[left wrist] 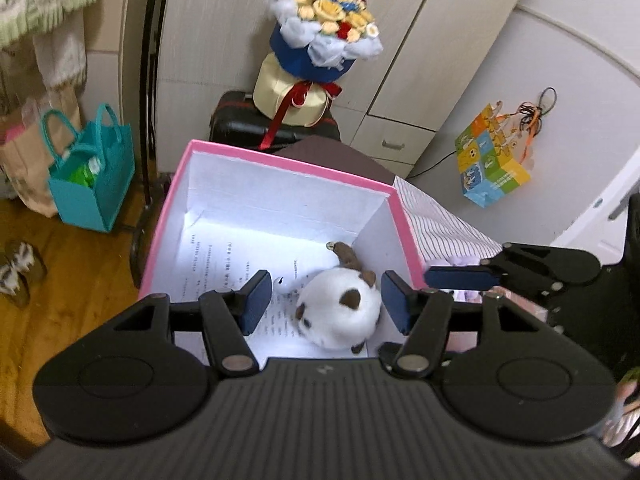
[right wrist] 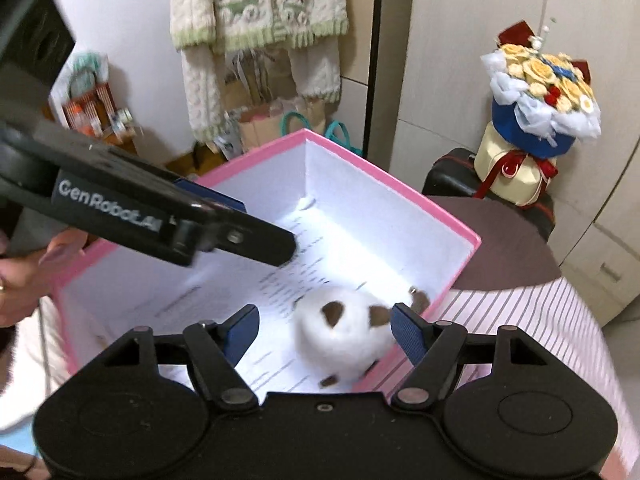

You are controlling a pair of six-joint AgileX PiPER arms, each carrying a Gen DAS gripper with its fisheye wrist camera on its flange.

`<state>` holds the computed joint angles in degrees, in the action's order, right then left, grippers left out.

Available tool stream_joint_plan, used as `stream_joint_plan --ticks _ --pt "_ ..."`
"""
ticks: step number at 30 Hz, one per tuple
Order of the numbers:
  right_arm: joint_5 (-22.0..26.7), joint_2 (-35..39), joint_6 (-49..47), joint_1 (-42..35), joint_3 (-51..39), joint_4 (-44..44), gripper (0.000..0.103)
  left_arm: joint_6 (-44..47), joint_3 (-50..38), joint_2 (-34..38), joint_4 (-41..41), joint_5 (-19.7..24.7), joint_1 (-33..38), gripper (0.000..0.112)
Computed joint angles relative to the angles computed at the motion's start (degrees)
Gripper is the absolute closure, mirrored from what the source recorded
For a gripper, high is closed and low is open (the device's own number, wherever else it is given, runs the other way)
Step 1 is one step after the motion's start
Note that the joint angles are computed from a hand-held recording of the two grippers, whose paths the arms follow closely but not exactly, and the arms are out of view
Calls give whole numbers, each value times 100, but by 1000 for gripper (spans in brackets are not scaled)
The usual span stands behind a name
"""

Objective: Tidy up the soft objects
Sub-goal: 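Lower the plush into the pink box and open the right tool, then grasp the white tissue pack with the left tool while the right tool grasps the green sponge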

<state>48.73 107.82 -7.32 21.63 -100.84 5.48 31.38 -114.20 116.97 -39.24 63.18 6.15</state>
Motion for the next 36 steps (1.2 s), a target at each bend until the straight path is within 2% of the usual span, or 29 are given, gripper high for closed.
stream_joint_plan --ticks 4,9,16,25,29,36 --pt "-236 -757 -293 -169 843 708 27 767 1082 -890 -188 -299 127 53" --pt "-370 -1633 -430 -288 1642 1140 26 1561 1962 -1748 -593 -165 339 53" --pt "-370 -2824 -122 -282 2540 890 26 2496 2935 -2795 -1074 415 613 53" --pt "-443 -4466 114 -550 3986 613 26 3124 4154 -3809 -1067 523 404 52" --pt "-607 -5206 30 -682 4716 494 26 3233 4722 -4228 -951 255 98 52" --pt "-955 -6166 -1305 -1601 5973 1299 26 3482 5846 -4604 -1118 -701 -716 51"
